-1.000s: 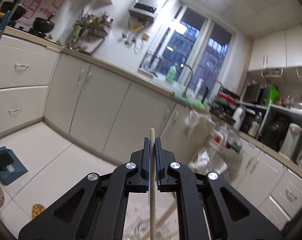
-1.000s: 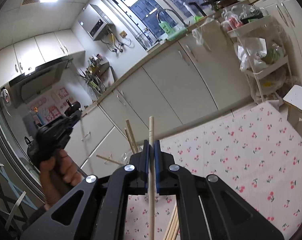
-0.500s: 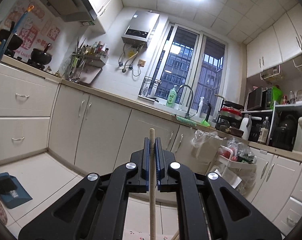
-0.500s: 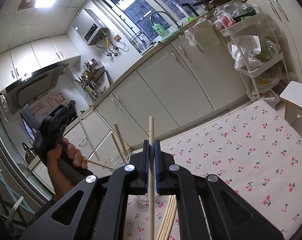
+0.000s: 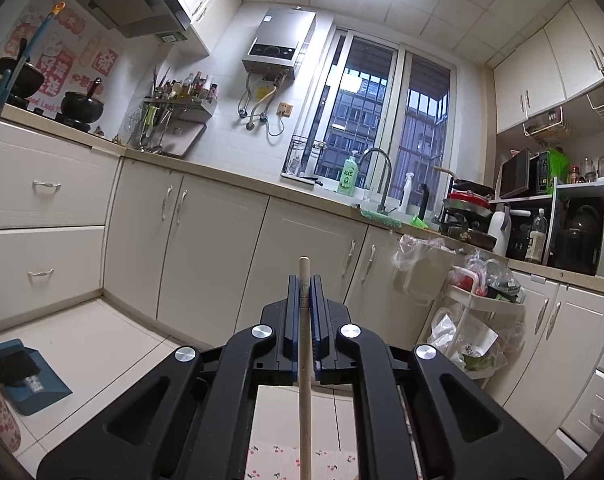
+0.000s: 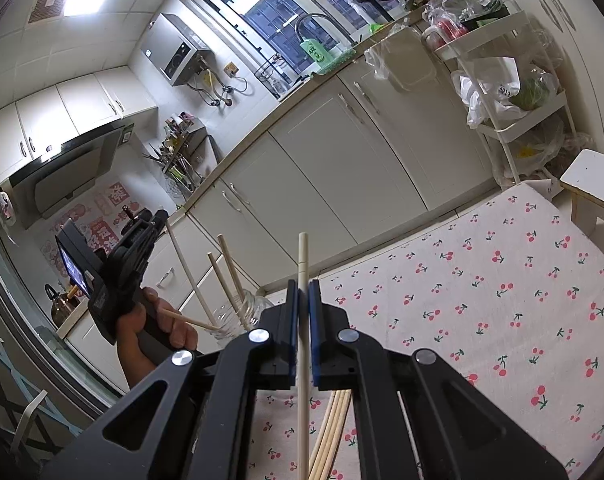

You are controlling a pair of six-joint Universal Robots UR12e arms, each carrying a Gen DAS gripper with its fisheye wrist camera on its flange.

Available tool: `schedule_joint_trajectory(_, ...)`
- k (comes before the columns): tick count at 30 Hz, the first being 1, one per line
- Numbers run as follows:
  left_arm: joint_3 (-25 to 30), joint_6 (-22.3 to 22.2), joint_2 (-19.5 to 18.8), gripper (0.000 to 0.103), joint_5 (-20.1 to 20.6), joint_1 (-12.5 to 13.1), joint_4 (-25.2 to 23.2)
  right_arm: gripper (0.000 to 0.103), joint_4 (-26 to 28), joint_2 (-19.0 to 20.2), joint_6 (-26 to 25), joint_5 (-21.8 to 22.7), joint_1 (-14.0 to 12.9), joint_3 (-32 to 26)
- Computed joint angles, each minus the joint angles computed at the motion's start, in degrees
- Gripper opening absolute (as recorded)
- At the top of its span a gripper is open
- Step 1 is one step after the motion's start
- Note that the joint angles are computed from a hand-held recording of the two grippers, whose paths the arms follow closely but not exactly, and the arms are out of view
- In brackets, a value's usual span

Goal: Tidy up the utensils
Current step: 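Lift the left tool's stick over the glass jar and release it while the right tool holds its stick, then lower the right tool's stick into the glass jar and open the right tool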

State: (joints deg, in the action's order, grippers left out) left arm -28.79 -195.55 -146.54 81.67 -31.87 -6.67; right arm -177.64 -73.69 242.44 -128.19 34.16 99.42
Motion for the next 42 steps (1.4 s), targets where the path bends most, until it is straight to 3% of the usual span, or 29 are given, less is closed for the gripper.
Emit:
schedule_joint_trajectory(11,-5.5,1.5,2.4,0.005,-2.5,0.2,0.1,0.006,-1.0,0.4,0.5,-0.1,-0.4,-0.2)
schedule_joint_trajectory(18,-10.3,3.2,5.3,0.009,-4.6,0.7,-0.5,0.006,-5.9,2.2,-6.5,-1.9,-0.7,-4.1)
schedule_joint_trajectory(22,-14.8,2.6,8.0,0.019,-5.4,1.4,0.7,0.006,-9.4,4.3,-10.6,-3.7,-0.9,-7.4)
schedule_joint_trajectory(26,-22.2,1.2,11.9,0.039,-4.6,2.2,3.2,0.006,-14.9,7.5,-16.2,-4.8,-1.4,-12.2)
schedule_joint_trajectory(31,-30.8,-1.8,15.7,0.043,-2.1,3.3,5.9,0.006,-20.7,11.6,-21.3,-6.8,-2.2,-17.6)
schedule_joint_trajectory(36,-34.0,-5.4,16.7,0.044,-1.2,4.1,6.3,0.006,-20.5,14.1,-20.3,-9.2,-3.2,-20.2)
schedule_joint_trajectory(42,-34.9,-5.8,16.8,0.045,-1.2,4.4,8.2,0.006,-20.5,15.9,-19.7,-11.2,-3.6,-21.6)
